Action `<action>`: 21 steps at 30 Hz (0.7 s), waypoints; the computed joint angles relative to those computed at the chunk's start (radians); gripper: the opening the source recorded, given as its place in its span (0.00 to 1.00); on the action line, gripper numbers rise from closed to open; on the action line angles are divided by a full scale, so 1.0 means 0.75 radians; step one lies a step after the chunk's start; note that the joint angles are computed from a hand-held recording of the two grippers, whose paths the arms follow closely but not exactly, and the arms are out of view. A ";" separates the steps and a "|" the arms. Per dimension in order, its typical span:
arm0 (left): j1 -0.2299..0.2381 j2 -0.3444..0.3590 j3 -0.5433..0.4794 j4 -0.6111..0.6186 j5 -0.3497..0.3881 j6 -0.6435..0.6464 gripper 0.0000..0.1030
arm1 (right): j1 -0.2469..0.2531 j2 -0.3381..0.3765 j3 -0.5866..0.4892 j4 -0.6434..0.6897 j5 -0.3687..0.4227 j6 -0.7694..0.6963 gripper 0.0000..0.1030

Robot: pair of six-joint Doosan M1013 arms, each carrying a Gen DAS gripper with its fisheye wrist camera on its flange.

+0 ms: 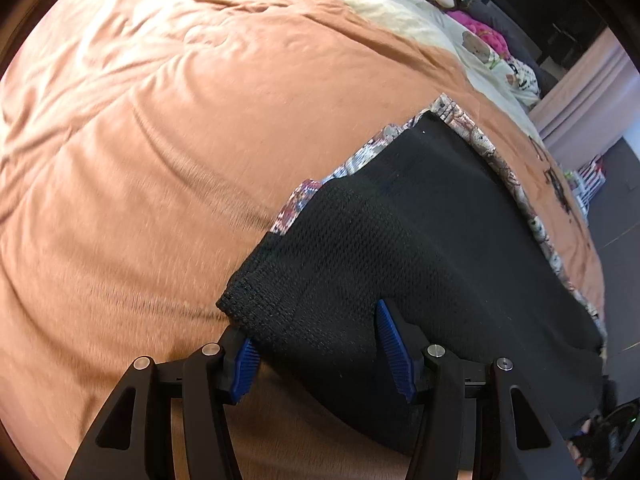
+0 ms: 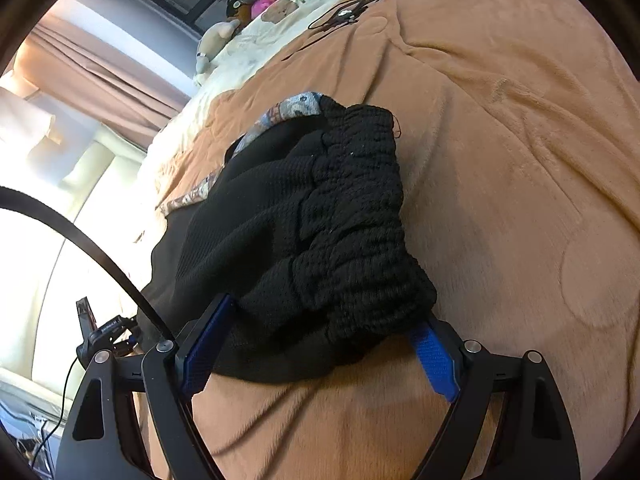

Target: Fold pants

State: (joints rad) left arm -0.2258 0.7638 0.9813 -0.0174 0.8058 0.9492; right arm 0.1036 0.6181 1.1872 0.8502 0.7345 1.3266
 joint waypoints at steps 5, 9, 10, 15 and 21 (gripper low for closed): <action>0.000 0.015 -0.035 0.008 0.024 -0.020 0.08 | 0.004 0.010 -0.011 -0.021 -0.037 0.039 0.61; 0.004 -0.014 -0.022 -0.006 -0.015 -0.024 0.07 | -0.010 0.007 -0.012 0.043 -0.012 -0.008 0.36; 0.005 -0.030 -0.008 -0.011 -0.040 -0.027 0.07 | -0.014 0.002 -0.006 0.068 -0.016 -0.035 0.34; 0.003 -0.089 0.037 -0.036 -0.092 -0.020 0.06 | -0.029 -0.023 0.022 0.112 -0.036 -0.077 0.21; -0.014 -0.155 0.102 -0.009 -0.108 -0.050 0.06 | -0.042 -0.058 0.072 0.170 -0.037 -0.145 0.15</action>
State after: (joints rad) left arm -0.2366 0.6476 1.0580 -0.0242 0.7244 0.9118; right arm 0.0725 0.5744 1.2412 0.9777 0.7067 1.2177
